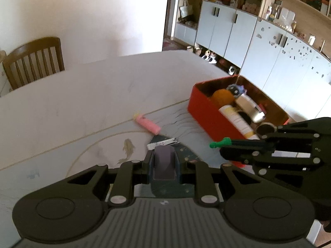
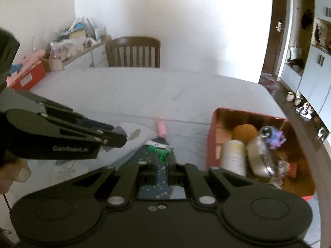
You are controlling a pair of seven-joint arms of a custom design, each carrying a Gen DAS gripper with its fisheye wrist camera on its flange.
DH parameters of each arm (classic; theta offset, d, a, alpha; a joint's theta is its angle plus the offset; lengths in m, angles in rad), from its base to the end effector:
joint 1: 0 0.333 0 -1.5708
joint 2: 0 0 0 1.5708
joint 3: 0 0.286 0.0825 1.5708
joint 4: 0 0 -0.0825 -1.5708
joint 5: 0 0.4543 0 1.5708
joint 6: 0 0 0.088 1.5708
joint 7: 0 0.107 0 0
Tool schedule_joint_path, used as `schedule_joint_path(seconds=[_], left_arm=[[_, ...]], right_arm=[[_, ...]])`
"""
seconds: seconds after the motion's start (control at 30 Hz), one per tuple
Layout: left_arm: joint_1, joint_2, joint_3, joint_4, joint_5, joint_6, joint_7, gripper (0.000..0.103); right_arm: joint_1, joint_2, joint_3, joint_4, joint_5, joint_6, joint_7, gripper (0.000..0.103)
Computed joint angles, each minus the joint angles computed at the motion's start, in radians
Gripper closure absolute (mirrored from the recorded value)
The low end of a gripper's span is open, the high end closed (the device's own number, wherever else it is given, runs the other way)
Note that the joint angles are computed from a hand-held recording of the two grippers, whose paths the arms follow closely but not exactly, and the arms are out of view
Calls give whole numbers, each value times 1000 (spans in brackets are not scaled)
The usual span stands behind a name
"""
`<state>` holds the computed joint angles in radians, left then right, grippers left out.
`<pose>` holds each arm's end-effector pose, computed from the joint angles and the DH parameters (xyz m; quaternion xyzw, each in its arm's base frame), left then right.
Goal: Organize rigid objects
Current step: 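Carry the purple block and green piece over the red tin box with both grippers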
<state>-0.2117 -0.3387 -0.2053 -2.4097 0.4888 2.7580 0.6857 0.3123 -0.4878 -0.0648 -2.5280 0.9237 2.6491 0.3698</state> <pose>0.4995 -0.2443 0.4482 -0.6770 0.6359 -0.2876 0.2336 0.4997 0.1046 0.4443 -0.8297 0.3638 -0.1486 0.3964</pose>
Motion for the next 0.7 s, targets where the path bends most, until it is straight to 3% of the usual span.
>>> schedule_joint_path(seconds=[0.27, 0.7], left_arm=[[3, 27, -47, 77, 64, -31, -73, 82], [-30, 230, -79, 310, 202, -93, -168, 82]], right_arm=[[-38, -34, -40, 4, 8, -20, -1, 98], [-120, 54, -93, 96, 46, -60, -77, 98]])
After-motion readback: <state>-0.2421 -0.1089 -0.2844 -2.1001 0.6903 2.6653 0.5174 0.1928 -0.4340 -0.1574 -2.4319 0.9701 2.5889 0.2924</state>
